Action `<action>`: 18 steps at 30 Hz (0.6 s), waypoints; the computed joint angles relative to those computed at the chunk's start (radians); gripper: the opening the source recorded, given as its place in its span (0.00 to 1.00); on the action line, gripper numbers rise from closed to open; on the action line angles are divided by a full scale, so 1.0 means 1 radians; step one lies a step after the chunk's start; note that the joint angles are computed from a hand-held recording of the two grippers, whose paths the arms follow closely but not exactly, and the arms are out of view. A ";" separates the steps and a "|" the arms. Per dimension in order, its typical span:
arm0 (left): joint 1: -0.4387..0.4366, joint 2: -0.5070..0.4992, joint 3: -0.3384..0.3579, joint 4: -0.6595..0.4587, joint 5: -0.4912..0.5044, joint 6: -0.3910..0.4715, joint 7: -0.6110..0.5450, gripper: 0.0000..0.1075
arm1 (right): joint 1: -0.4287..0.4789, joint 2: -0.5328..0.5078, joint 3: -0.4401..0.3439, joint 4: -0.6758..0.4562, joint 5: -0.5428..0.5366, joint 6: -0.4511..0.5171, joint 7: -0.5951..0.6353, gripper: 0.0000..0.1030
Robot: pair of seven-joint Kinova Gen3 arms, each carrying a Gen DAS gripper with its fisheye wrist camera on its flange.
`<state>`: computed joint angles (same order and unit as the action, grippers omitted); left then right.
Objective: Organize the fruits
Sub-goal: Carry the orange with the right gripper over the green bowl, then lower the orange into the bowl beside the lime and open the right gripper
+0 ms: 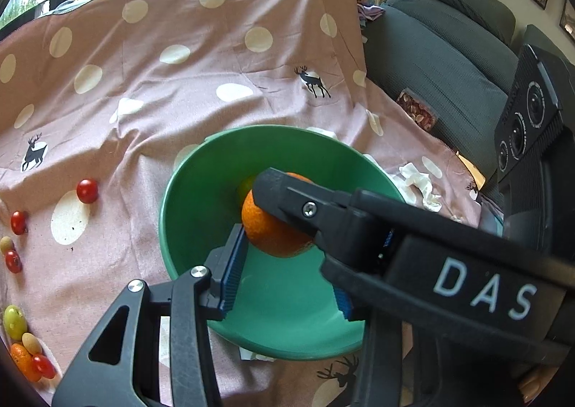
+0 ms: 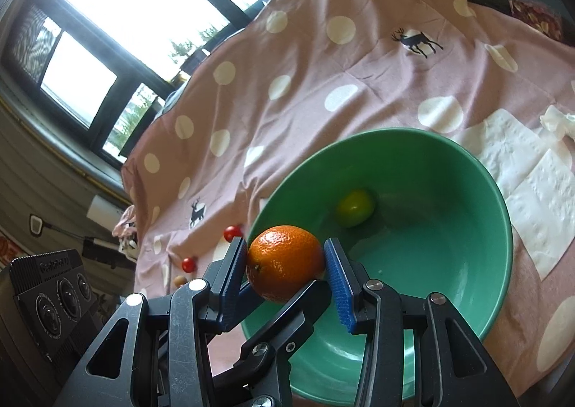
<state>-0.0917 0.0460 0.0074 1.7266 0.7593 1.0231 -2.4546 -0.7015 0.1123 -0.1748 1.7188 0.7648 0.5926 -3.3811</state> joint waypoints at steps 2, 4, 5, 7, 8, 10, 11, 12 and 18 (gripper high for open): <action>0.001 0.013 0.002 -0.010 -0.006 0.012 0.009 0.40 | 0.004 0.003 -0.001 -0.003 -0.016 0.007 0.012 0.46; -0.001 0.022 0.005 -0.017 -0.009 0.020 0.012 0.40 | 0.006 0.008 -0.001 -0.012 -0.036 0.019 0.031 0.46; -0.001 0.027 0.007 -0.020 -0.012 0.023 0.014 0.40 | 0.006 0.010 0.000 -0.015 -0.044 0.024 0.038 0.46; -0.002 0.031 0.010 -0.024 -0.015 0.025 0.020 0.40 | 0.009 0.011 0.003 -0.014 -0.058 0.023 0.046 0.46; -0.001 0.035 0.012 -0.027 -0.019 0.028 0.025 0.40 | 0.010 0.012 0.005 -0.014 -0.064 0.021 0.049 0.46; -0.001 0.044 0.016 -0.036 -0.026 0.036 0.033 0.40 | 0.012 0.014 0.006 -0.016 -0.077 0.026 0.062 0.46; -0.001 0.047 0.018 -0.038 -0.029 0.038 0.036 0.40 | 0.013 0.016 0.006 -0.019 -0.086 0.030 0.071 0.46; -0.002 0.049 0.019 -0.039 -0.030 0.039 0.037 0.40 | 0.013 0.018 0.007 -0.023 -0.094 0.033 0.077 0.46; -0.006 0.070 0.027 -0.055 -0.040 0.058 0.049 0.40 | 0.011 0.026 0.012 -0.037 -0.125 0.052 0.098 0.46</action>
